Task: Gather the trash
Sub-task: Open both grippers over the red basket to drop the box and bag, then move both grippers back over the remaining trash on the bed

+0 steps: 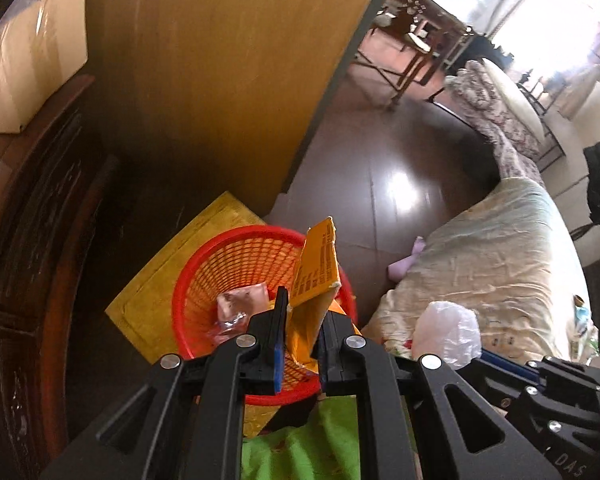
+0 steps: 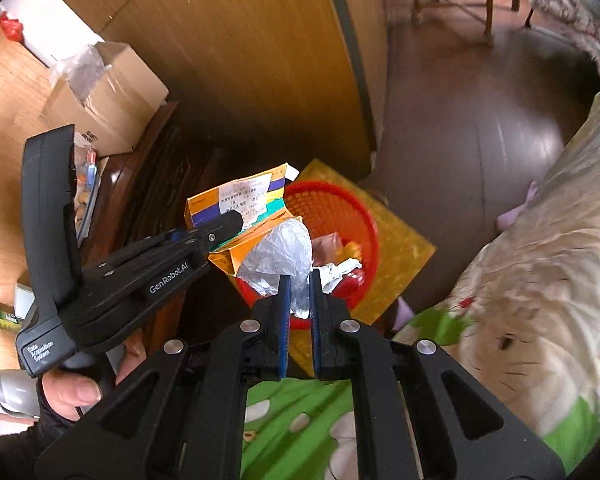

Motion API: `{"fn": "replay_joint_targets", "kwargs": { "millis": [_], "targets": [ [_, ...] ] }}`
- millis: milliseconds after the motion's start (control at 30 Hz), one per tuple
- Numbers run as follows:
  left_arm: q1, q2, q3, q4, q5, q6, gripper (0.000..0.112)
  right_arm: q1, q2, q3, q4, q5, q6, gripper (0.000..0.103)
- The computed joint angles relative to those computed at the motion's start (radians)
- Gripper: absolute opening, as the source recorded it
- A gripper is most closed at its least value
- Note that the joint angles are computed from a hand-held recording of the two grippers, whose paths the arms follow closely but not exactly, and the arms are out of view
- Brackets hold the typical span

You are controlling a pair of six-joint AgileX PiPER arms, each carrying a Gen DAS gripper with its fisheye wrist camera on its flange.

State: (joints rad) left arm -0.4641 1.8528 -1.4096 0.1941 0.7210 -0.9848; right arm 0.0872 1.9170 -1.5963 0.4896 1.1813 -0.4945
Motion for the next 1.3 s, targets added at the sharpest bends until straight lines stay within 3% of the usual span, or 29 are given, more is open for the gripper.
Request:
{"fn": "replay_joint_targets", "kwargs": {
  "millis": [367, 500, 633, 767, 1033, 1300],
  "targets": [
    [0.061, 0.054, 0.038, -0.065, -0.023, 0.034, 0.014, 0.073, 0.105, -0.046, -0.038, -0.004, 0.041, 0.010],
    [0.067, 0.059, 0.047, -0.042, -0.014, -0.014, 0.014, 0.074, 0.136, -0.063, -0.011, 0.019, 0.023, 0.015],
    [0.067, 0.065, 0.041, -0.046, -0.013, -0.031, 0.028, 0.068, 0.145, -0.073, -0.004, 0.008, 0.026, 0.022],
    [0.060, 0.066, 0.034, -0.035, -0.004, -0.045, 0.035, 0.058, 0.144, -0.076, 0.009, -0.003, 0.030, 0.030],
    [0.051, 0.058, 0.022, -0.028, 0.020, -0.062, 0.039, 0.041, 0.135, -0.075, 0.016, -0.003, 0.040, 0.032],
    [0.018, 0.056, -0.021, -0.012, 0.066, -0.057, 0.046, -0.012, 0.048, 0.010, 0.040, -0.069, 0.031, 0.044]
  ]
}}
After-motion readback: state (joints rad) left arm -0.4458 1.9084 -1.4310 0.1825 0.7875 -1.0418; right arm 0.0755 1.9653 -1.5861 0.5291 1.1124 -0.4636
